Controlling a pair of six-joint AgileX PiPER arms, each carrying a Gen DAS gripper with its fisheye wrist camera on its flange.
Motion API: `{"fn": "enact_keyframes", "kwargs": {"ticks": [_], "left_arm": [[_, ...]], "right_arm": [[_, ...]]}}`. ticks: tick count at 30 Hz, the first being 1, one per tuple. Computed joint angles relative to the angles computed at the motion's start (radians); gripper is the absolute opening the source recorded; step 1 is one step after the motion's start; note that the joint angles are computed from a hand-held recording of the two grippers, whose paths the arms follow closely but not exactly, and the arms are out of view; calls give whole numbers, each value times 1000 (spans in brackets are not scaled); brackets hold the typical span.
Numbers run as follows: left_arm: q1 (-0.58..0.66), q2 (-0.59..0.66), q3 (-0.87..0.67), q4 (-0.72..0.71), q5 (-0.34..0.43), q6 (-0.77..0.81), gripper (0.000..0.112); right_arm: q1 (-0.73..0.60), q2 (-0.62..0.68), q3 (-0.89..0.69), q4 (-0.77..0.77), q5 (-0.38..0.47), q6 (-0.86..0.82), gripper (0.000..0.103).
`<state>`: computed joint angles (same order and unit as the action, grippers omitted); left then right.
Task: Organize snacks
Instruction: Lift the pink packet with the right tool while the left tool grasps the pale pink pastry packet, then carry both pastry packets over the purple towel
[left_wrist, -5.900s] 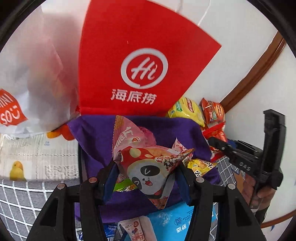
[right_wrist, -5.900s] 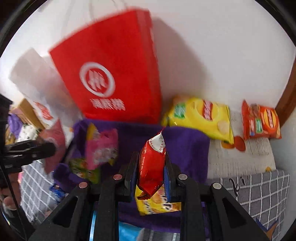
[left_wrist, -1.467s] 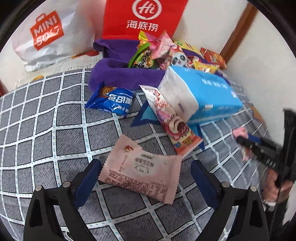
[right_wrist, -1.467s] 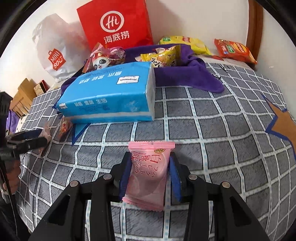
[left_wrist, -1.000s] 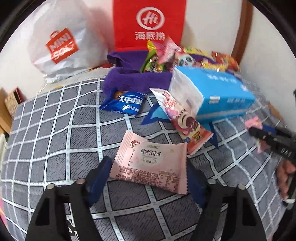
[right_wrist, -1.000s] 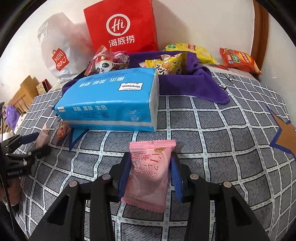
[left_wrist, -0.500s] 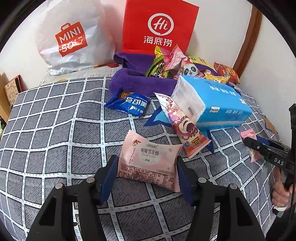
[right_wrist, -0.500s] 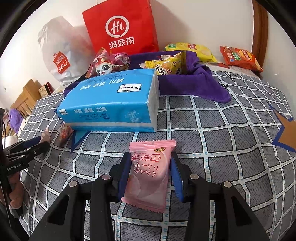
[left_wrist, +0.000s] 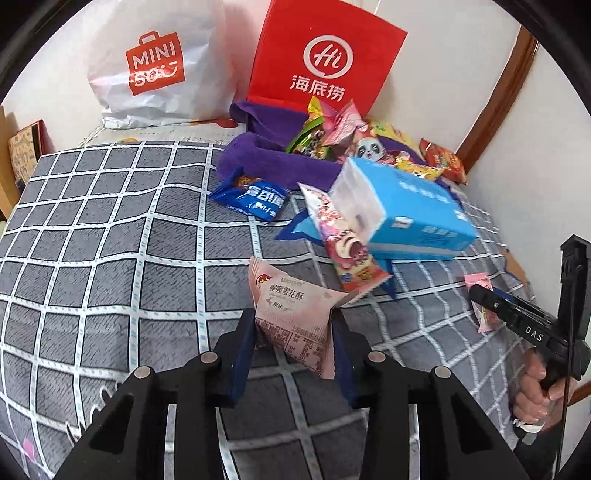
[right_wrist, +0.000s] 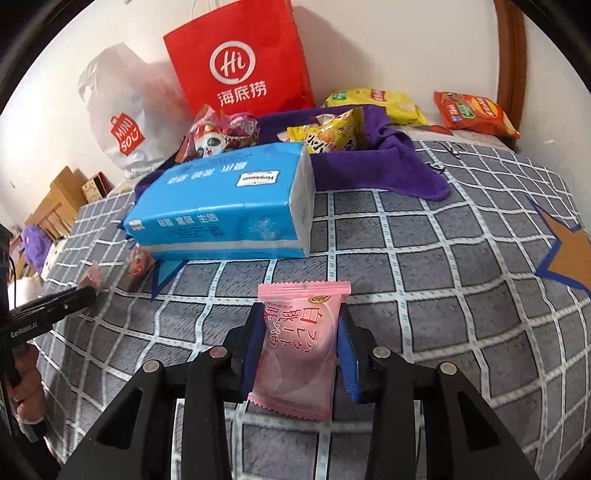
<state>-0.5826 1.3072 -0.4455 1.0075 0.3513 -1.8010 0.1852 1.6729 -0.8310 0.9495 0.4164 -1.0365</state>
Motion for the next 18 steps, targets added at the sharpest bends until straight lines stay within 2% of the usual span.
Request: {"fn": "enact_keyframes", "kwargs": {"ticks": [3, 5, 12, 18], "left_arm": [[-39, -49, -11, -46, 46, 30, 37], [-47, -85, -30, -131, 60, 124, 37], [-57, -139, -124, -294, 112, 331, 37], [8, -140, -193, -446, 100, 531, 37]], "right_arm": [[-19, -62, 21, -8, 26, 13, 37], [-18, -117, 37, -36, 29, 43, 37], [2, -229, -2, -170, 87, 208, 37], [16, -251, -92, -164, 148, 241, 37]]}}
